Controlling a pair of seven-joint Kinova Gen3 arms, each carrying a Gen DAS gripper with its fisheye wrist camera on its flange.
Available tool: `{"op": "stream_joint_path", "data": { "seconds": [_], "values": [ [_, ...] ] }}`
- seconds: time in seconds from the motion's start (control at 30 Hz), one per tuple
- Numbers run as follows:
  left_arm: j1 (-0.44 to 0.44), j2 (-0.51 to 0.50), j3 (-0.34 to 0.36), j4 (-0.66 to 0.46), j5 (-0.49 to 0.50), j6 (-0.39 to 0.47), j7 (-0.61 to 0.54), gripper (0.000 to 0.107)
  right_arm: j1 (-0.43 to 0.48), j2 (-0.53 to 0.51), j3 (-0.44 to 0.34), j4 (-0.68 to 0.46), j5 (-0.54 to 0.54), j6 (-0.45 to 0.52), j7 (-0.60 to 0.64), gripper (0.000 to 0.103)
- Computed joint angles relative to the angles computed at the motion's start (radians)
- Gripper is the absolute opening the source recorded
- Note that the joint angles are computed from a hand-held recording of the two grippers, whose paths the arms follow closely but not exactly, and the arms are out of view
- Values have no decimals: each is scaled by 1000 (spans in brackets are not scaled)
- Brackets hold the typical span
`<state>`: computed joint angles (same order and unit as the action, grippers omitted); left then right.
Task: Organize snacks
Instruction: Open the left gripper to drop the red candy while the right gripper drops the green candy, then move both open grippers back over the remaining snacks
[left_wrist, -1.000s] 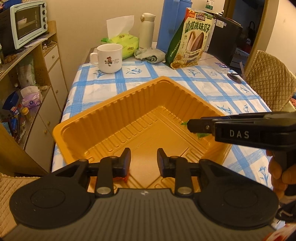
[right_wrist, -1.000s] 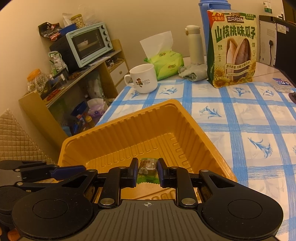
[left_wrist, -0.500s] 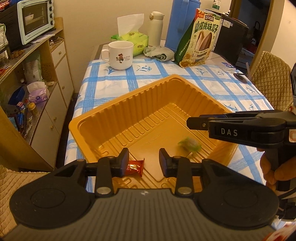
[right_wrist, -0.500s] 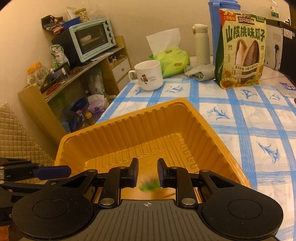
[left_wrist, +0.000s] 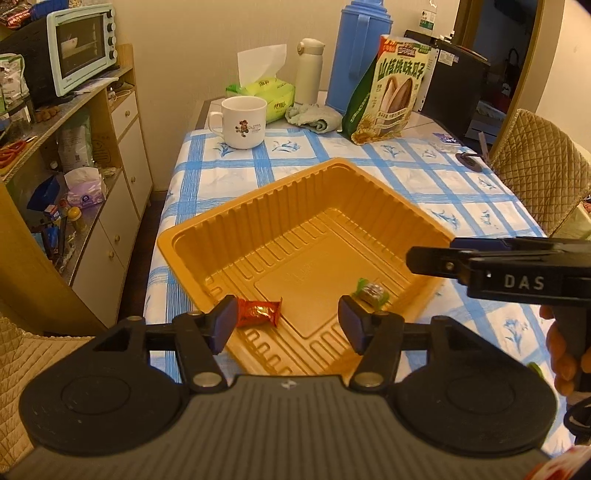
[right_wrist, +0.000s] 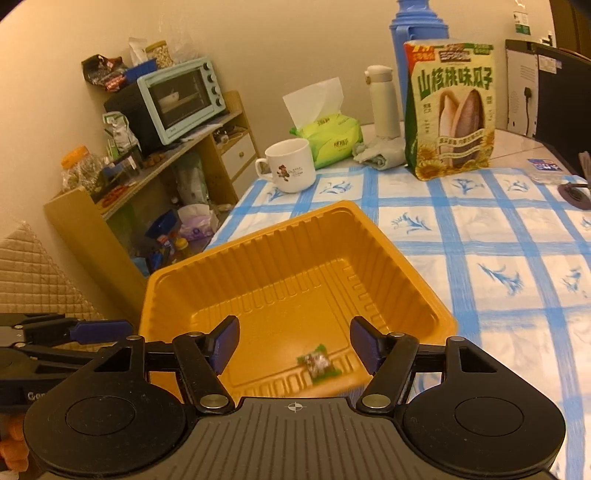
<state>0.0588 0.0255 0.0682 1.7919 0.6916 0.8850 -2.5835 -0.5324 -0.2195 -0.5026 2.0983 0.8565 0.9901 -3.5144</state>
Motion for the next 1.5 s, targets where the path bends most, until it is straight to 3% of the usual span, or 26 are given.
{"op": "stream_joint_path", "data": {
  "seconds": [0.2, 0.4, 0.9, 1.17, 1.5],
  "values": [
    [-16, -105, -49, 57, 33, 63, -44, 58, -27, -61, -91, -33, -52, 113, -25, 70],
    [-4, -237, -106, 119, 5, 133, -15, 59, -12, -135, -227, -67, -130, 209, -31, 70],
    [85, -571, -175, 254, -147, 275, 179, 59, 133, -340, -555, -185, -446, 398, 22, 70],
    [127, -709, -167, 286, -223, 334, 309, 59, 194, -461, -614, -239, -600, 463, 92, 70],
    [165, -832, -133, 314, -292, 386, 438, 62, 240, -592, -621, -277, -756, 523, 186, 70]
  ]
}}
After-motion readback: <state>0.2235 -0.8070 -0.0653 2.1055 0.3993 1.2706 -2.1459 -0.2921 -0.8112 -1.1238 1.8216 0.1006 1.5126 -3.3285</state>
